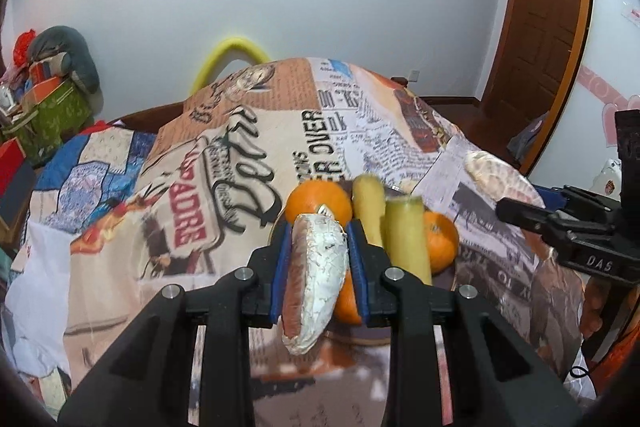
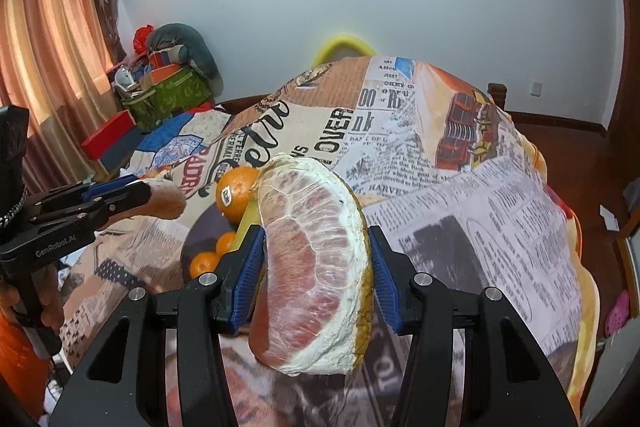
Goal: Organize fruits
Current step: 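Carry both pomelo segments toward the plate with both tools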
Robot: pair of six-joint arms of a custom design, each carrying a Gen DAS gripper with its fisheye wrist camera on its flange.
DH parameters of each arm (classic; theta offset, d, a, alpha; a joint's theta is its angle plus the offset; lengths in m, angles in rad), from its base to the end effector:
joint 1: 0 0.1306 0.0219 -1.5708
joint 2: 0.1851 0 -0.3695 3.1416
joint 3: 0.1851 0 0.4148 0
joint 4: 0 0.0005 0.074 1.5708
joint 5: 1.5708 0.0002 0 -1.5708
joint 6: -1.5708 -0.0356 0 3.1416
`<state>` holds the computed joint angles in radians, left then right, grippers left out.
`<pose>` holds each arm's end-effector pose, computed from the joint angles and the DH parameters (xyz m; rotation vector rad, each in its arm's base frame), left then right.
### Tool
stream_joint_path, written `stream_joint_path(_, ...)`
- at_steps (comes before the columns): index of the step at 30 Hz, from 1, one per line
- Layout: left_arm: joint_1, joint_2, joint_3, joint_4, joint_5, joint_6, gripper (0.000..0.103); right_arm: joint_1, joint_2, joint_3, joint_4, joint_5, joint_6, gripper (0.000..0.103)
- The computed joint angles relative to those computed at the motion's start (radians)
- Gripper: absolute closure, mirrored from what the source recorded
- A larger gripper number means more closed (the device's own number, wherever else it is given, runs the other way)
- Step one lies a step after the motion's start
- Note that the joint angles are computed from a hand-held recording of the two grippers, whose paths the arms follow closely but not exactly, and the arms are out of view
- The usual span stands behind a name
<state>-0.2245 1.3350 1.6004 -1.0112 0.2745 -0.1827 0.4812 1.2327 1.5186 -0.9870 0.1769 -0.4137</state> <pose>0.4685 -0.1174 0.5348 0.6017 2.2261 -0.3389 0.3991 0.2008 0.5423 0.0169 2.2735 0.2749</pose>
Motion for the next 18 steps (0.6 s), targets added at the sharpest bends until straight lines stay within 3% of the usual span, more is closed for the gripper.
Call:
stream_joint_path(9, -0.045, 0.084, 0.088, 0.046, 0.000, 0.025, 0.075, -0.044, 0.084, 0.061, 0.007, -0.071, 0.011, 0.055)
stream_joint_path(18, -0.061, 0.053, -0.009, 0.116, -0.039, -0.015, 0.075, -0.035, 0.164, 0.115, -0.028, -0.109, 0.014, 0.055)
